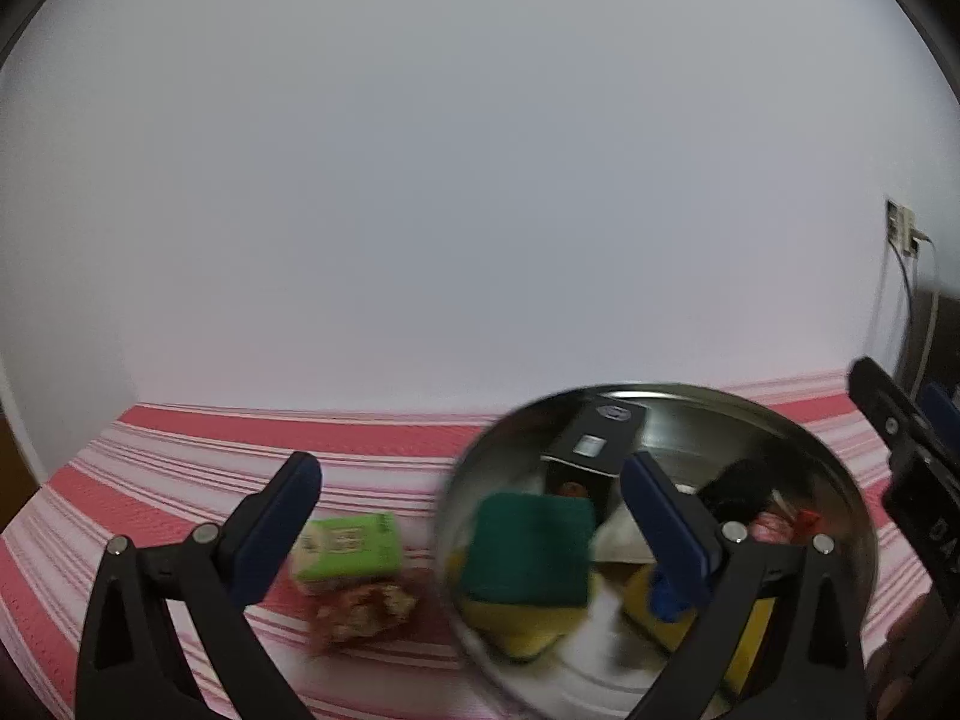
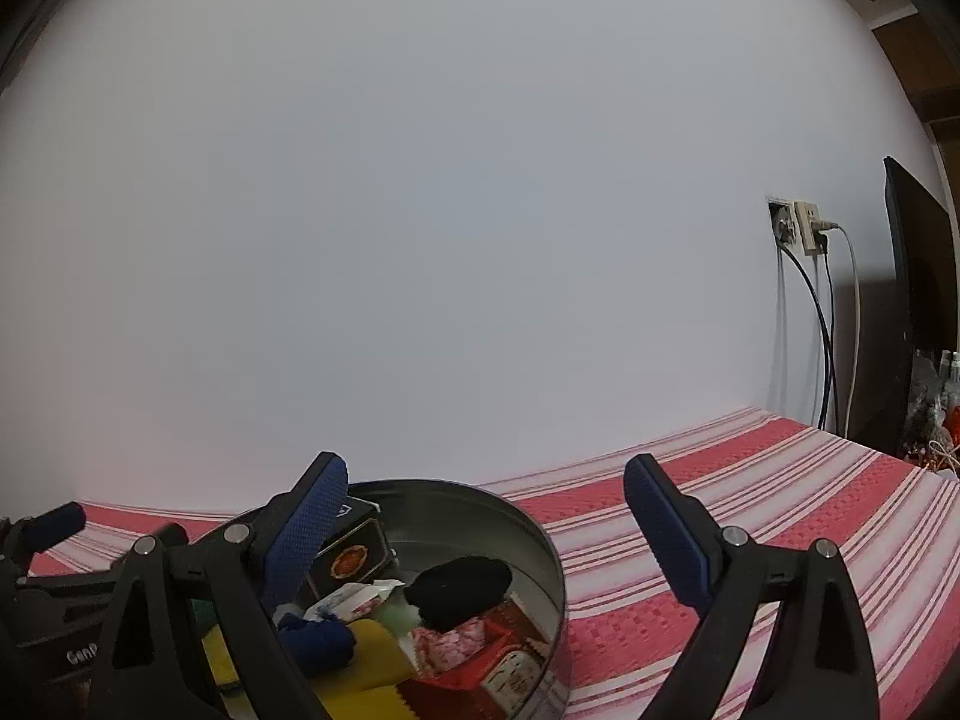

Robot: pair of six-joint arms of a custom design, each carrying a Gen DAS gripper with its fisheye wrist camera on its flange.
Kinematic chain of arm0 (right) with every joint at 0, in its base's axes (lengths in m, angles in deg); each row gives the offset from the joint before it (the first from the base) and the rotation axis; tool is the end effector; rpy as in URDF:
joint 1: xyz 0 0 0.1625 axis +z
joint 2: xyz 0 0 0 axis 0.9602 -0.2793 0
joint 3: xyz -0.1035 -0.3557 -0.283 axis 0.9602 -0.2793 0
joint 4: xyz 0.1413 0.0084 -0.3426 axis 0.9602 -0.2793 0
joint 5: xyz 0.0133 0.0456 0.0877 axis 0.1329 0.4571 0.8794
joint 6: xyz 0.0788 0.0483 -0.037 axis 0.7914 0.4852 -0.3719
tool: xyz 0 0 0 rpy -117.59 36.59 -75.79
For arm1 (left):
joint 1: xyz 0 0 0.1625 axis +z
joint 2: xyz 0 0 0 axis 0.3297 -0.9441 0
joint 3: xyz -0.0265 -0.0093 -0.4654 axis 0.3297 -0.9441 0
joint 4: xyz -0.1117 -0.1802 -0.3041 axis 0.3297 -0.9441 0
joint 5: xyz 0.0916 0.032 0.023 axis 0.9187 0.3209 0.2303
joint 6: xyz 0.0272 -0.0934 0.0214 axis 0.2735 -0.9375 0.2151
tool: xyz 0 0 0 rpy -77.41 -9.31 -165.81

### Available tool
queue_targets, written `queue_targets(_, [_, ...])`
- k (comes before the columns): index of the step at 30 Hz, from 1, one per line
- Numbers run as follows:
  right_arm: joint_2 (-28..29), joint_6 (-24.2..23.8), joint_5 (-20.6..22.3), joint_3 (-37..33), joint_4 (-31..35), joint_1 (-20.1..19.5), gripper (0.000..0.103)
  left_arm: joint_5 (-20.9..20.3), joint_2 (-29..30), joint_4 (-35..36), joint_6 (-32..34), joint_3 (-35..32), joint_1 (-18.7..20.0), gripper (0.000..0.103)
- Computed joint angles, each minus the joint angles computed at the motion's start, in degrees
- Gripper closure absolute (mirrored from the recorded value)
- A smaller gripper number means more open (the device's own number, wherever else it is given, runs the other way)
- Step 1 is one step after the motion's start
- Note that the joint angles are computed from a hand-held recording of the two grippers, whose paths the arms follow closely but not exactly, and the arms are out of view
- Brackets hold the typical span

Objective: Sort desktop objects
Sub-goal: 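Withdraw both grippers from the tin toward the green box and brown packet, then grasp the brown snack packet with the right gripper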

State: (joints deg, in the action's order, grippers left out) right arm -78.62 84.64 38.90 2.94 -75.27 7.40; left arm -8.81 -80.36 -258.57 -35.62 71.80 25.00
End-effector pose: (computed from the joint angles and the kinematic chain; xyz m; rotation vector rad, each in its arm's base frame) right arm 0.0134 -0.7805 0.2382 0.4570 -1.8567 1.7425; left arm -0.3687 -0.6746 -0.0784 0.3752 1.8557 -1.4013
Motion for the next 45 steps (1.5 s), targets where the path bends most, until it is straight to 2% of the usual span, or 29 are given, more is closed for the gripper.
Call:
queue_targets(6, [-0.5,0.6,0.7,2.4,-2.5,0.5,0.008,1.3,-0.9,-7.1,5.6,1.9,0.9,0.002])
queue_targets(12, [-1.8,3.2,2.5,6.4,-5.3,1.1,0.008,2.7,-5.1,-11.6,4.3,10.9,1.3,0.003])
queue_targets(15, [-2.3,2.5,3.2,8.6,-6.2,1.7,0.008,3.4,-7.1,-12.6,3.3,15.1,1.7,0.003])
queue_targets(22, [-2.5,0.6,3.7,10.6,-4.2,2.9,0.008,5.0,-12.3,-11.6,-3.5,24.8,3.4,0.003])
queue_targets(27, [-1.2,-0.1,4.6,10.2,0.8,4.2,0.008,6.4,-14.5,-12.6,-3.2,27.8,4.7,0.003])
queue_targets(31, [-0.6,-0.4,4.3,11.2,1.6,5.2,0.008,7.0,-16.1,-13.4,-2.2,29.1,6.0,0.003])
queue_targets(33, [0.2,-0.3,4.4,10.2,3.7,5.7,0.008,7.6,-16.4,-14.9,0.1,28.6,6.7,0.003])
queue_targets(37, [2.2,0.0,4.0,8.0,7.5,6.7,0.008,8.0,-17.7,-15.1,0.4,28.9,8.2,0.003])
queue_targets(40, [4.6,3.0,3.6,4.0,14.1,7.3,0.008,8.5,-18.1,-17.1,4.1,27.4,9.4,0.003])
queue_targets(43, [8.1,6.0,4.2,-1.6,21.2,8.2,0.008,8.3,-19.5,-16.2,2.8,28.3,10.6,0.003])
queue_targets(45, [11.5,6.9,7.1,-7.3,25.6,9.3,0.008,7.6,-20.8,-15.1,0.4,29.7,11.5,0.003])
